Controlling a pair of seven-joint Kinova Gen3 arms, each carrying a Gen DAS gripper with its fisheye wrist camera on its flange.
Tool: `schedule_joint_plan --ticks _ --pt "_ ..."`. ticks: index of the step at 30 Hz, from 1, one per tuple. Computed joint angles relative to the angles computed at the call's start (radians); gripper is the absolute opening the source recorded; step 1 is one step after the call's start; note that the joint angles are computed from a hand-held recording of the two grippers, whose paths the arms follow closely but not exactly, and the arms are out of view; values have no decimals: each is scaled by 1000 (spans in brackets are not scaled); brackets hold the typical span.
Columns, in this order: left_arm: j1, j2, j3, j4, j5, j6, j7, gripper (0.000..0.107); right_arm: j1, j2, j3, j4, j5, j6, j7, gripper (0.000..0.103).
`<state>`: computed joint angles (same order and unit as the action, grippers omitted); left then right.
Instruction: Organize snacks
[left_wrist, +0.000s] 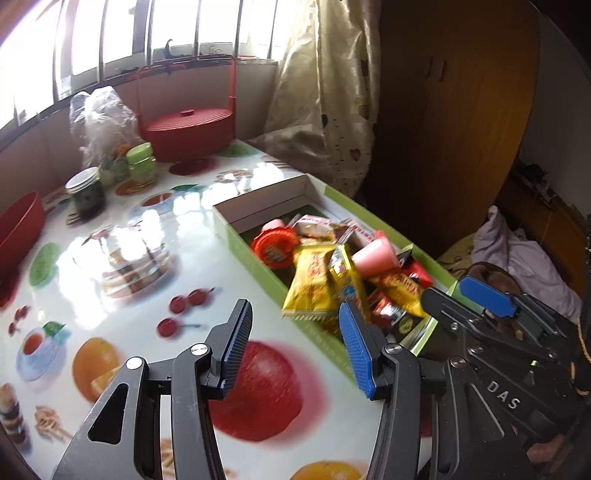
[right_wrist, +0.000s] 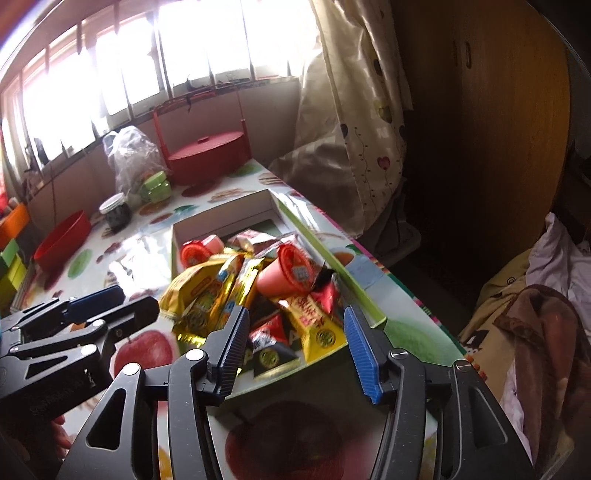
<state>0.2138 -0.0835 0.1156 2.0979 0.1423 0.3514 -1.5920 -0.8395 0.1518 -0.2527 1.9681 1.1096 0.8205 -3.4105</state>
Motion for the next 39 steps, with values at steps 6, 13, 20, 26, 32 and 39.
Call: schedule_joint_plan --ticks 6,13,20,26,32,39 --pt "-34 -30 60 47 -133 -9 119 51 -30 4 -18 2 -25 27 13 55" --pt "-8 -42 19 89 -106 -8 95 51 -58 17 -28 15 -50 37 -8 56" --pt "18 -38 -16 110 -45 1 36 51 -88 42 -22 -2 -102 72 6 59" --pt "-8 -24 12 115 -67 9 68 51 -100 62 -11 -15 -151 88 34 59" --pt "-18 4 30 120 -126 13 137 51 -109 82 6 -22 -182 82 51 60" --pt "-18 6 54 125 -203 2 217 60 -129 97 18 -27 -165 90 48 68"
